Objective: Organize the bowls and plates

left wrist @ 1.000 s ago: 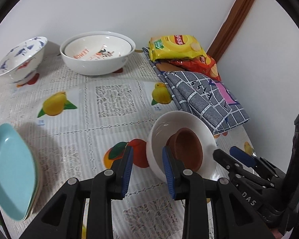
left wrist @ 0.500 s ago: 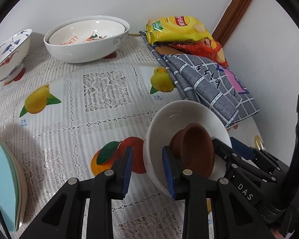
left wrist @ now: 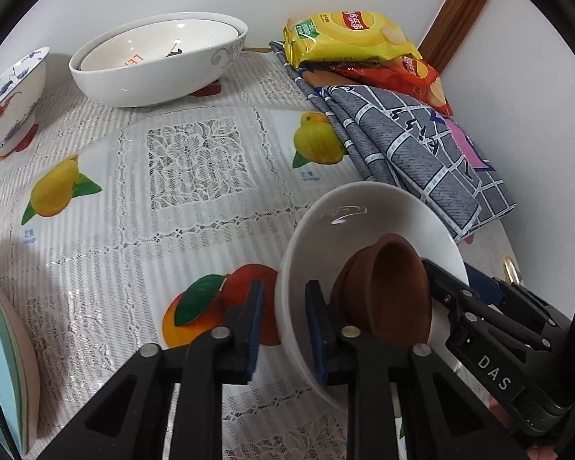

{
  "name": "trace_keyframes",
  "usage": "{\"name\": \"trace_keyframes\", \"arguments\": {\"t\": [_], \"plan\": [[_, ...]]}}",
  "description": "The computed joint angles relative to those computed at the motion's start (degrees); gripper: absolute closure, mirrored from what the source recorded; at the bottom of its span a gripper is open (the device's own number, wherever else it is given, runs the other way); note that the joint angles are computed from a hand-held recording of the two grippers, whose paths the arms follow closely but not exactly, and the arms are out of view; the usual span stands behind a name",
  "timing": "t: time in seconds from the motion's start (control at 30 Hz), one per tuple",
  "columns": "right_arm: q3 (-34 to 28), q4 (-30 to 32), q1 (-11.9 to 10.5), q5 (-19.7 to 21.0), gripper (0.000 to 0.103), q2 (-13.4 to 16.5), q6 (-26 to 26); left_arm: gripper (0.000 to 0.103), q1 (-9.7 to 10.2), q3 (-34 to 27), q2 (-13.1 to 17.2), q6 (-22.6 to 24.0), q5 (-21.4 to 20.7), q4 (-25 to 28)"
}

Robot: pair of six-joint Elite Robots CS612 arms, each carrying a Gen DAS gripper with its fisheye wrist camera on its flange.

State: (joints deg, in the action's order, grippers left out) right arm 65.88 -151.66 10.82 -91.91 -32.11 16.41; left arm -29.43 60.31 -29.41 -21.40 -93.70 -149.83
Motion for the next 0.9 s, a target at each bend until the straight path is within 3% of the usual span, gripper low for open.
{"name": "trace_keyframes", "arguments": {"t": [0.53, 0.77, 0.9], "plan": [[1.3, -3.5, 0.0, 1.0, 0.065, -0.1, 0.8, 0.089, -0.25, 0.9, -0.2, -0.6, 1.0, -1.6], [0.7, -3.7, -0.1, 4.1, 0.095, 0.2, 1.0, 0.089, -0.27, 1.5, -0.4, -0.5, 1.2, -2.8], [0.5, -3.6, 0.2, 3.2, 0.095, 0.2, 1.7, 0.089, -0.28, 1.9, -0.6, -0.1, 1.5, -3.0]]}}
